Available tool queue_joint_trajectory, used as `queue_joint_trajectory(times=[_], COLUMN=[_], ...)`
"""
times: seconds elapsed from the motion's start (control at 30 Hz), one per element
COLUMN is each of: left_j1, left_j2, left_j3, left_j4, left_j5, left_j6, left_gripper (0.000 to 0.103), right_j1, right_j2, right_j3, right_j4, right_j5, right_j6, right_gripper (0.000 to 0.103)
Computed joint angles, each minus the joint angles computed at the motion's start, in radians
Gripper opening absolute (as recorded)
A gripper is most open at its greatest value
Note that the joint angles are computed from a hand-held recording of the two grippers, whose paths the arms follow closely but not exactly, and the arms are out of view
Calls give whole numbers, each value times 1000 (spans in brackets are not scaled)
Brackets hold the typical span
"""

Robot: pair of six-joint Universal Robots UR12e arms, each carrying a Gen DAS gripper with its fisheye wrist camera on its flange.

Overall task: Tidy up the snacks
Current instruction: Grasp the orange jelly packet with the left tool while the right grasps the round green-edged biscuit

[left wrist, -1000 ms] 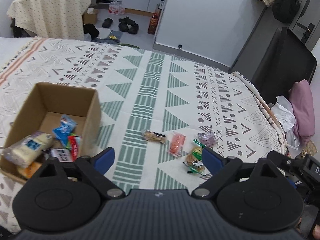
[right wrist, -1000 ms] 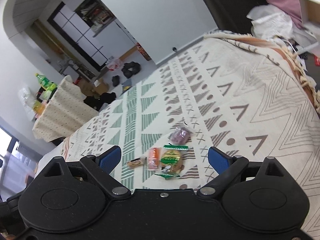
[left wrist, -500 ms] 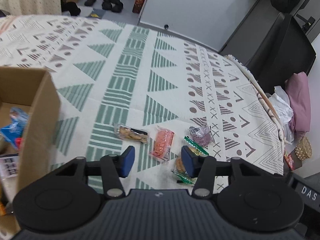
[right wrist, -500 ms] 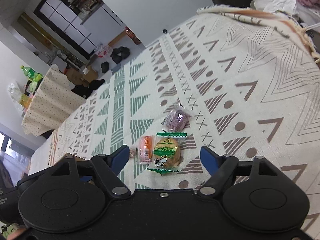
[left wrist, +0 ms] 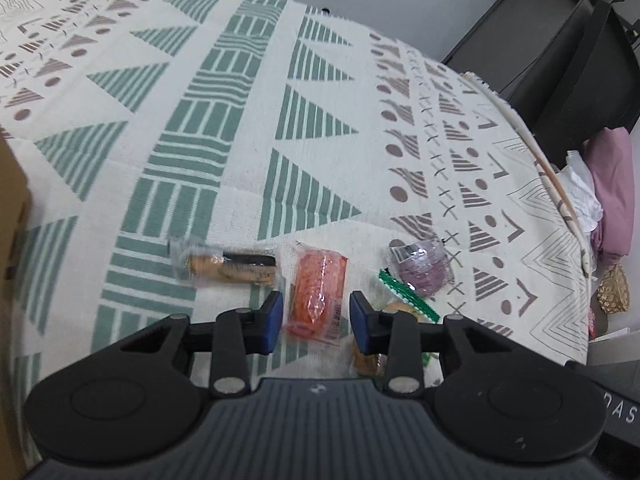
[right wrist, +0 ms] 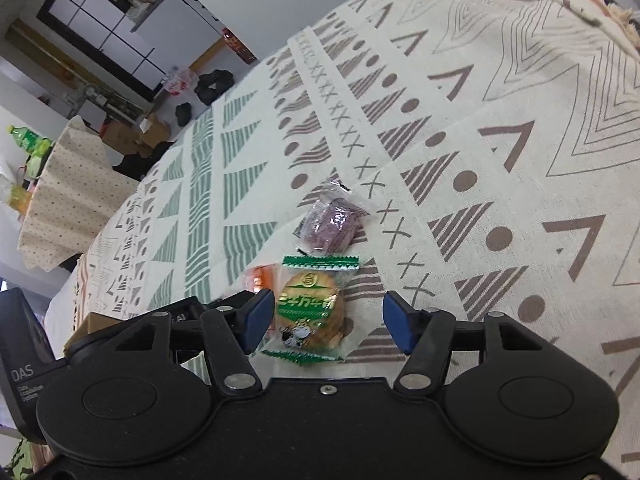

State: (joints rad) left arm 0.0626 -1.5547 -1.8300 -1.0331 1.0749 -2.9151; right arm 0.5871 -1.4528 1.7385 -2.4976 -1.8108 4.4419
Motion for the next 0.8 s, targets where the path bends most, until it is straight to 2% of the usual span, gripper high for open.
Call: queue_joint_trajectory(times=[0.17, 0.2, 0.27, 0.47, 0.67, 0.77, 0.8], left_j1=[-18, -21, -24, 1, 19, 26, 28], left_j2=[-10, -10, -9, -10, 1, 9, 12], left_j3=[-6, -7, -8, 12, 10, 7, 6], left_j4=[50, 57, 65, 10, 19, 6, 7], left_j5=[18, 29, 49, 26, 43, 48, 52], left_j6=[3, -1, 1, -29, -60, -53, -52], left_gripper=[35, 27, 22, 19, 19, 19, 19], right_j1=[-11, -14, -17, -13, 9, 22, 26], right_j2=[14, 18, 24, 50, 93, 108, 112], right_j3=[3, 2, -2, -34, -110, -142, -152], right_j4=[-15, -13, -10, 3, 119, 183, 207], right_j5=[35, 43, 57, 54, -11, -39, -50], right_j6=[-14, -17, -26, -86, -166, -224, -238], right_gripper=[59, 59, 60, 61, 67, 66, 61])
